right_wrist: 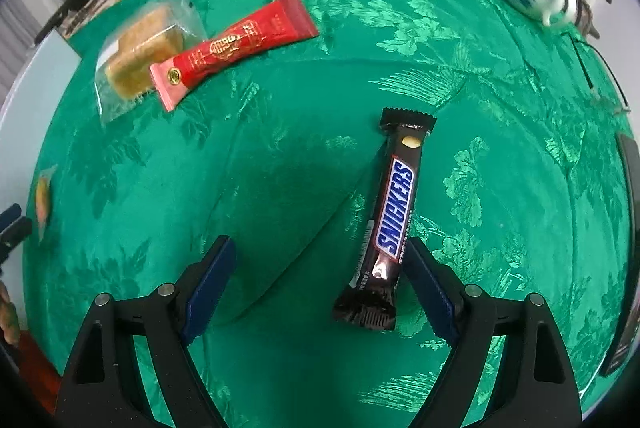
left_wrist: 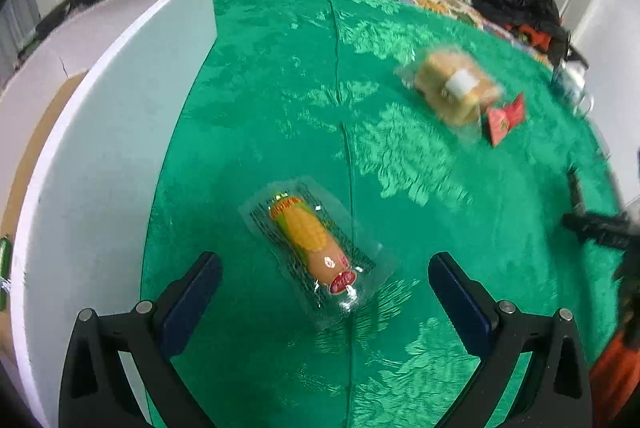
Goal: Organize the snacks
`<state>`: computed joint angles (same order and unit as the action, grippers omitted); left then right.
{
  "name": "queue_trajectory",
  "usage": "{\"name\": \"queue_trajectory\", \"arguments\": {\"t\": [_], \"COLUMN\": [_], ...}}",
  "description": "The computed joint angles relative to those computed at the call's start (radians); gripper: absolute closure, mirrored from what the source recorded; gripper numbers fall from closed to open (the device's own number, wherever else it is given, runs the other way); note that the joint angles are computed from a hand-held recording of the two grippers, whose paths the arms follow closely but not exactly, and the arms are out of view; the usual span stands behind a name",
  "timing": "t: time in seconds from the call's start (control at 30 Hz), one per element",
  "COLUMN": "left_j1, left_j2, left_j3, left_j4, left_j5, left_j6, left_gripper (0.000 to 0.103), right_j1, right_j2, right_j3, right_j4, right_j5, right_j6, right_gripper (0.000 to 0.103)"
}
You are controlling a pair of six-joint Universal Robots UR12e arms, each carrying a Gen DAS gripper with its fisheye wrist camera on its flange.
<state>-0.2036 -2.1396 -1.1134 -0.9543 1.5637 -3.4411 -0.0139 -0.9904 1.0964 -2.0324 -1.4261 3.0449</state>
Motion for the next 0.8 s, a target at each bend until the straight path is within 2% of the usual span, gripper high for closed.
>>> {"name": "queue_trajectory", "arguments": {"t": [0.1, 0.23, 0.33, 0.47, 0.5, 0.53, 0.57, 0.6, 0.63, 0.67, 0.7, 0.73, 0.8], "left_j1": [0.023, 0.053, 0.054, 0.027, 0.014, -0.004, -0.017, -0.036, -0.046, -0.047, -0.044, -0.04, -0.03], "left_j2": [0.006, 0.007, -0.004, -0.045, -0.059, -0.07, -0.081, -0.094, -0.1, -0.097, -0.092, -0.084, -0.057], "left_j3": [-0.003, -0.006, 0.005, 0.063, 0.086, 0.103, 0.12, 0.139, 0.144, 0.134, 0.125, 0.111, 0.067], "left_j4": [0.0, 0.006, -0.022, -0.122, -0.152, -0.158, -0.169, -0.172, -0.158, -0.132, -0.117, -0.098, -0.046], "left_j5": [-0.081, -0.175, -0.146, -0.074, -0.03, 0.037, 0.081, 0.152, 0.182, 0.17, 0.152, 0.132, 0.092], "left_j6": [-0.047, -0.169, -0.234, -0.245, -0.241, -0.222, -0.198, -0.155, -0.112, -0.092, -0.087, -0.086, -0.095], "left_gripper": [0.001, 0.001, 0.001, 0.005, 0.009, 0.02, 0.026, 0.052, 0.059, 0.062, 0.065, 0.066, 0.07], "right_j1": [-0.009, -0.022, -0.023, -0.012, -0.006, 0.0, 0.002, 0.004, 0.002, -0.001, -0.005, -0.008, -0.026], "right_j2": [-0.007, -0.018, -0.02, -0.01, -0.008, -0.007, -0.004, -0.008, -0.008, -0.008, -0.005, -0.009, -0.018], "right_j3": [0.009, 0.02, 0.019, -0.003, -0.006, -0.009, -0.012, -0.007, -0.007, -0.007, -0.016, -0.015, -0.007], "right_j4": [-0.001, -0.005, 0.01, 0.035, 0.038, 0.036, 0.035, 0.029, 0.033, 0.042, 0.071, 0.072, 0.082], "right_j5": [0.035, 0.076, 0.094, 0.075, 0.051, 0.027, 0.012, -0.002, 0.002, 0.014, 0.02, 0.01, 0.057], "right_j6": [0.014, 0.028, 0.025, -0.006, -0.019, -0.023, -0.024, -0.021, -0.015, -0.014, -0.014, -0.01, 0.02], "right_gripper": [0.016, 0.016, 0.016, 0.016, 0.016, 0.016, 0.017, 0.018, 0.022, 0.06, 0.083, 0.09, 0.092]}}
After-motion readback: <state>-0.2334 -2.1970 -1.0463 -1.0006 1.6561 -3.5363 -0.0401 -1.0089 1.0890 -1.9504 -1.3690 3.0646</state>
